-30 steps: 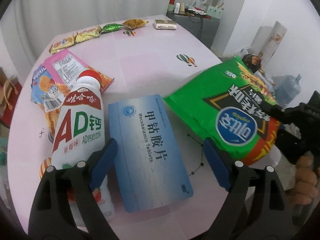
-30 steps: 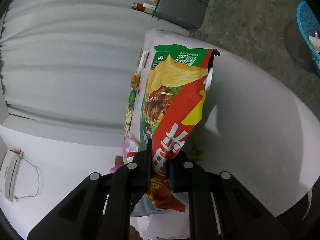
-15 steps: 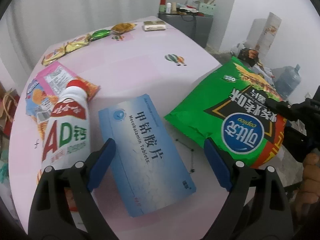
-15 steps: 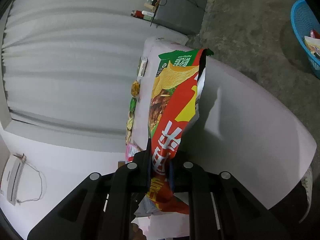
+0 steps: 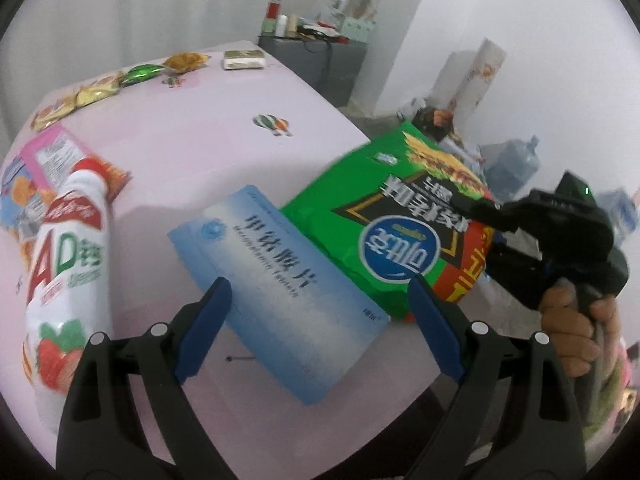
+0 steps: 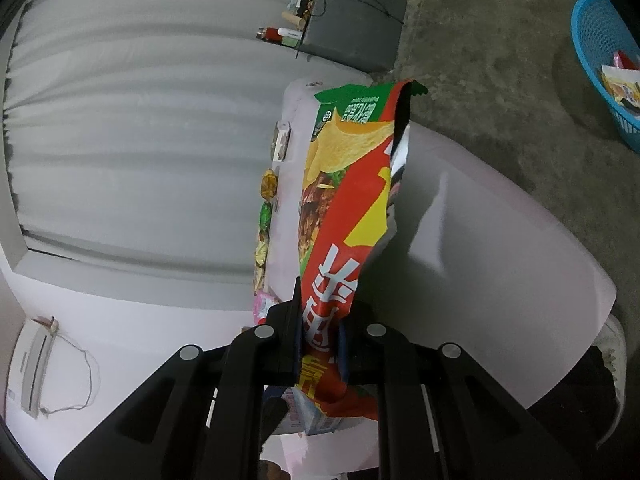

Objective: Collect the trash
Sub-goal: 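Grasp the blue medicine box with the left tool while the right tool holds the chip bag, then carry the medicine box and chip bag over the blue wastebasket with both tools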

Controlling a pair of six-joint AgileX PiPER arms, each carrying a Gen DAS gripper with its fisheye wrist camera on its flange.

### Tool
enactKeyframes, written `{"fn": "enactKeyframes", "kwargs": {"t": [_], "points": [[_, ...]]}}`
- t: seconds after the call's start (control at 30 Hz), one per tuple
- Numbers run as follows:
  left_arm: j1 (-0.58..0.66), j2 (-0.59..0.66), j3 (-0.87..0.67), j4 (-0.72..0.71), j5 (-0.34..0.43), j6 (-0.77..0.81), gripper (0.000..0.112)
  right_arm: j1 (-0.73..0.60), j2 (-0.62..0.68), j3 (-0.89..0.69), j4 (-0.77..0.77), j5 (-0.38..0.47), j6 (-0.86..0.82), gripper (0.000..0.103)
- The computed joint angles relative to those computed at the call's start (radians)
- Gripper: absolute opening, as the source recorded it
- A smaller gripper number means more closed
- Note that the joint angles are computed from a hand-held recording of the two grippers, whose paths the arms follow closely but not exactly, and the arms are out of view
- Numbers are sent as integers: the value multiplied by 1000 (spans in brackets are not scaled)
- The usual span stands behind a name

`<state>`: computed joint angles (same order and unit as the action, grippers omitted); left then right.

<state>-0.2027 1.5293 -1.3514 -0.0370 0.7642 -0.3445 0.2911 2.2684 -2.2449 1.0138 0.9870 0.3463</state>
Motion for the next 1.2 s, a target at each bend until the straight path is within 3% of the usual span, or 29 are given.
{"fn": "enactKeyframes", "kwargs": {"t": [0.13,0.3,0.67,0.83,1.03,1.2], "points": [[13,-10,-14,53,52,-63,86,-3,-21,53,20,-25,-23,13],[35,58,-87,5,144,-21,86,1,-58,120,32,-55,-34,13],[108,243,-279,-104,251,-150,88,-22,-181,259,-13,-128,-64,13],[49,296,-348,10,272,-209,88,-19,-197,282,-23,-134,-56,13],[-54,338,-366,194,287,-165,88,-29,-199,275,-21,-121,-66,13],[-67,292,-294,224,237,-157,86,-58,-198,335,125,-106,-191,13]]}}
